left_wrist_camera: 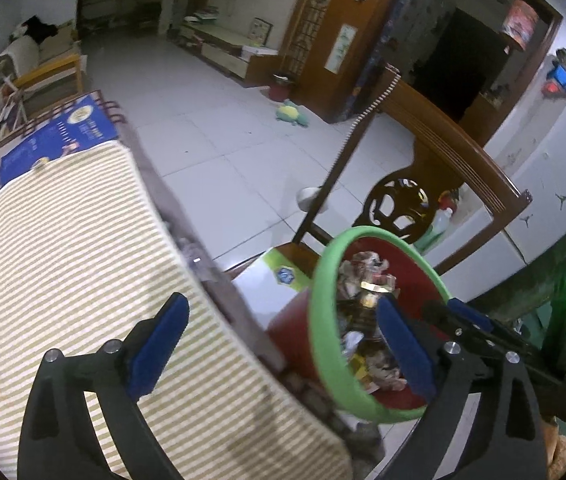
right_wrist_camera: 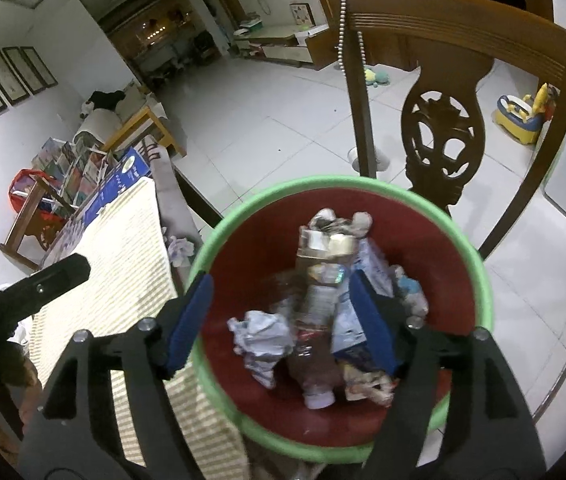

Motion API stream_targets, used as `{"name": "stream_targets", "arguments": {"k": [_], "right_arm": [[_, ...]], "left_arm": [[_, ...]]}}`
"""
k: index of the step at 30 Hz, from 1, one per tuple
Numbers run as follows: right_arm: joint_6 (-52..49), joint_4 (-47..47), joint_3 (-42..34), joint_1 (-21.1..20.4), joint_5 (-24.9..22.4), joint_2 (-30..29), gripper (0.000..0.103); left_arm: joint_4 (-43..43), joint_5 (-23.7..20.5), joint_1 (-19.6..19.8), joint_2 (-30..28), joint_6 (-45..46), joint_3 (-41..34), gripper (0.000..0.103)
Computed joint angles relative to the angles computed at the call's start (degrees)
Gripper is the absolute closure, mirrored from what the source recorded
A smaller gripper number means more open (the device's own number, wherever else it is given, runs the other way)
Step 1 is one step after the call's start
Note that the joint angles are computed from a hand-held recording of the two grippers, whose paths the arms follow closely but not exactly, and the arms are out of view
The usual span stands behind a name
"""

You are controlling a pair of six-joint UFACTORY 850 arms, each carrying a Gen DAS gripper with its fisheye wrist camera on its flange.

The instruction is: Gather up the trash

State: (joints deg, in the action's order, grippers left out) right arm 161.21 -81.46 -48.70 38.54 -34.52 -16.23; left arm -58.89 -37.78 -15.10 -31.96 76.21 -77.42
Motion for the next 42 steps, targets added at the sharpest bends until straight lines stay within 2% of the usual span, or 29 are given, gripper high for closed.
{"name": "stream_targets", "arguments": {"k": [6,13,18,21,24,29,31,35,42], "right_arm": [[-6.94,6.72,-7.54,2.97,-4.08,-4.29,0.028],[-13.75,7.08,-20.72,7.67,-14.63,-11.56,0.006],[-20.52,5.96,-31.55,10.07,-19.13,-17.84,0.005],[-22.46,5.47,-36.81,11.34,-22.63,-21.17,0.005],[-25.48,6.25,-43.79,12.79,-29.65,-25.56,0.005],[-29.68,6.91,-51.94,13.97,-36.93,-30.57,0.005],[-31.0,7.0,-54.61,14.59,-40.15,-32.17,0.005],[-31.06,7.53,-56.29,15.25,-41.44,-32.91,0.005],[-29.28,7.79,-55.58,15.8,-40.61,-32.33,0.005]], "left_arm": [[-0.19,-3.05,5.01,-0.08,2.75,-0.27,0.012],[-4.84,-3.94,11.74,1.63,11.22,0.08,0.008],[-9.2,-7.16,17.14,1.77,16.11,-0.86,0.008],[-15.5,-8.73,20.74,2.18,20.37,-0.52,0.008],[-23.39,-8.59,23.09,3.47,27.47,1.2,0.008],[-40.81,-8.49,25.5,6.26,44.98,5.92,0.008],[-43.39,-9.22,26.14,6.7,48.45,6.25,0.008],[-42.72,-9.12,26.58,7.32,49.03,6.28,0.008],[-40.28,-10.02,27.66,7.61,47.63,6.28,0.008]]}}
